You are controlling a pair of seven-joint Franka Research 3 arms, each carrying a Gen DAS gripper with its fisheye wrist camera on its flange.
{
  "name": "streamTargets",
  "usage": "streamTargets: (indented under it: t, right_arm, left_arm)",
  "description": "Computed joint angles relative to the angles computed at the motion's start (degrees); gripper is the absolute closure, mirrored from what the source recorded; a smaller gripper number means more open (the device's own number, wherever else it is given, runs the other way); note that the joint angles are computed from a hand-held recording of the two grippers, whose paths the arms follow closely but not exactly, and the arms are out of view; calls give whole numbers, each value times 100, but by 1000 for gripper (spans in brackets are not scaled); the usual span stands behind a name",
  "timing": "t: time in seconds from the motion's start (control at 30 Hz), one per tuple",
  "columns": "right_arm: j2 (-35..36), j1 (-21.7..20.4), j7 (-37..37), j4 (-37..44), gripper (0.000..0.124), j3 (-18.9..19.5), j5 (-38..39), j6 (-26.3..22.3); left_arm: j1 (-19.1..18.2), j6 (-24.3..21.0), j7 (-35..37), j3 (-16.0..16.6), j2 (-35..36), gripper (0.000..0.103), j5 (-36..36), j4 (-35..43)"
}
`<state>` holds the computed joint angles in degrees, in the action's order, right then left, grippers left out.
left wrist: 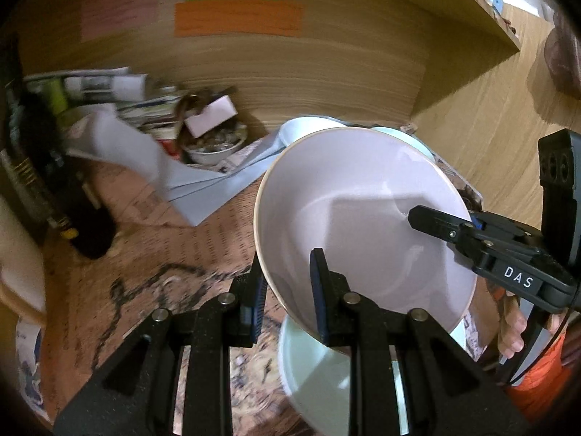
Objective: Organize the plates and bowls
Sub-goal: 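Lift the pinkish-grey bowl with both tools and carry it over the plate stack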
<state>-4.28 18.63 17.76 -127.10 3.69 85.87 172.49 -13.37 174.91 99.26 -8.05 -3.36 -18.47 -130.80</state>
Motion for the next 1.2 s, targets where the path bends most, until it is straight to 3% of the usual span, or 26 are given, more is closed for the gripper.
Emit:
streamTargets:
  t: [0.27, 0.43, 0.67, 0.87, 1.07, 1.2]
  right_arm:
    - [44, 214, -55, 51, 100, 160, -12, 18]
    - [95, 331, 144, 52, 100, 237, -206, 29]
    - [154, 496, 492, 11, 100, 326, -564, 62]
    - [257, 604, 1081, -21, 100, 394, -1204, 78]
    - [373, 659, 1632, -31, 100, 449, -1826, 35]
    - [455, 660, 2028, -24, 100, 483, -2291, -34]
  left_arm:
    - [-153, 271, -245, 388, -577, 80, 106, -745]
    - [-376, 401, -410, 781, -812, 80, 251, -1115]
    - [-427, 478, -824, 1078, -1182, 80, 706, -1606]
    - [-477, 568, -1129, 1355, -1374, 80, 1030, -1929]
    - [-211, 630, -1524, 1307, -1468, 80, 1459, -2158]
    - [-336, 630, -1615, 1561, -1490, 80, 1556, -2228]
